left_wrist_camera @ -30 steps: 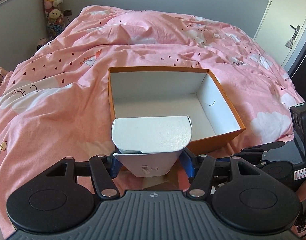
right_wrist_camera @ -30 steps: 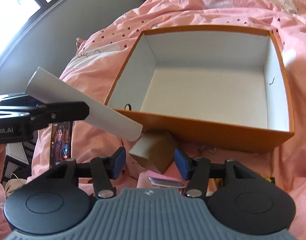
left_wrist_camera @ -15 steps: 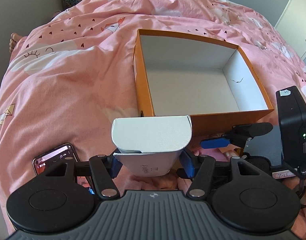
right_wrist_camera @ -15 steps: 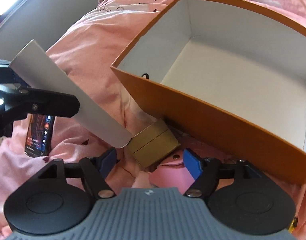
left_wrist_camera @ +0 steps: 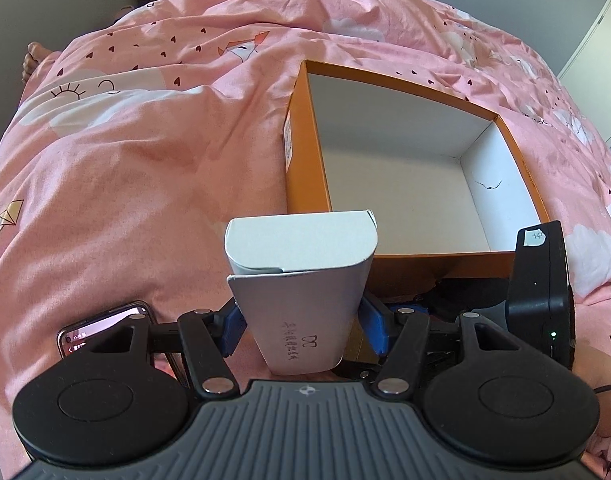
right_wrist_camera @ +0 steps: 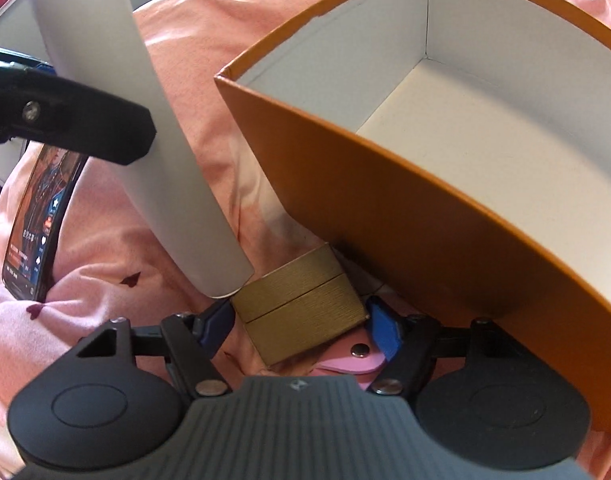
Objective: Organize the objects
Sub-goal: 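Carry the white case with the left tool while the right tool carries the gold box over the orange box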
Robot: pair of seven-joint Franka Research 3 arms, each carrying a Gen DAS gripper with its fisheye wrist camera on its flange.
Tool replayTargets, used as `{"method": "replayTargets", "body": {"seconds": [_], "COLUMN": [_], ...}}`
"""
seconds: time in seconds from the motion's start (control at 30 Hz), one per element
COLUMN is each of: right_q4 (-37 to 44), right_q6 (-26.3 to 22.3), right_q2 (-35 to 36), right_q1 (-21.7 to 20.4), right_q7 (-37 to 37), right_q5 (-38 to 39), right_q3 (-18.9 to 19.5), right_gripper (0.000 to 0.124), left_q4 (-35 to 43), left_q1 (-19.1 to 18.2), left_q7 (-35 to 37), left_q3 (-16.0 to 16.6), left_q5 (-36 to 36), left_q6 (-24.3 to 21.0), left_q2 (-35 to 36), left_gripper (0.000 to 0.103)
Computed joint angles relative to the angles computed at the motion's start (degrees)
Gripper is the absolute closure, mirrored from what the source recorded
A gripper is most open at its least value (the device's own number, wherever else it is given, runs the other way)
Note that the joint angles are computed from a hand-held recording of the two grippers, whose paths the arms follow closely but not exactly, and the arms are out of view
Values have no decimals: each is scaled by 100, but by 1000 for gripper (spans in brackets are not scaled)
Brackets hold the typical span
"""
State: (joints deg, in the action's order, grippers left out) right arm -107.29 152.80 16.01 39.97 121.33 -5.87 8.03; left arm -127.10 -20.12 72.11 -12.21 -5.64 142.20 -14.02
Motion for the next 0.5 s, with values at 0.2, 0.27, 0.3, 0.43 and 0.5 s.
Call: {"method": "replayTargets", "body": {"seconds": [0.2,0.27,0.3,0.43,0.5], "right_q4": [-157,-235,-275,-617,-834], "right_q6": [33,-26,-82,-88,-68], "right_q2": [-214,-365,-448,-927,-1236], "right_q1": [16,47,55,-28,-120], "right_q7": [29,168,243,486,595], "right_q5": [-161,-367,-484,-833,-953], "right_q3": [-32,-62,-65,23,107], "right_gripper": [53,53,53,53,53], "left_q4": [-8,-7,-7,-8,6], "left_q1": [-23,-58,-81,-154,-199], "left_q7": [-15,20,48,109,136], "left_q3": [-30,-25,-18,-33,-41], "left_q5": [55,30,4,3,16], "left_q6": [-13,-26,-32,2,39], "left_q2": [-84,-143,-177,-340,-410], "left_gripper": [35,35,35,35,35]}}
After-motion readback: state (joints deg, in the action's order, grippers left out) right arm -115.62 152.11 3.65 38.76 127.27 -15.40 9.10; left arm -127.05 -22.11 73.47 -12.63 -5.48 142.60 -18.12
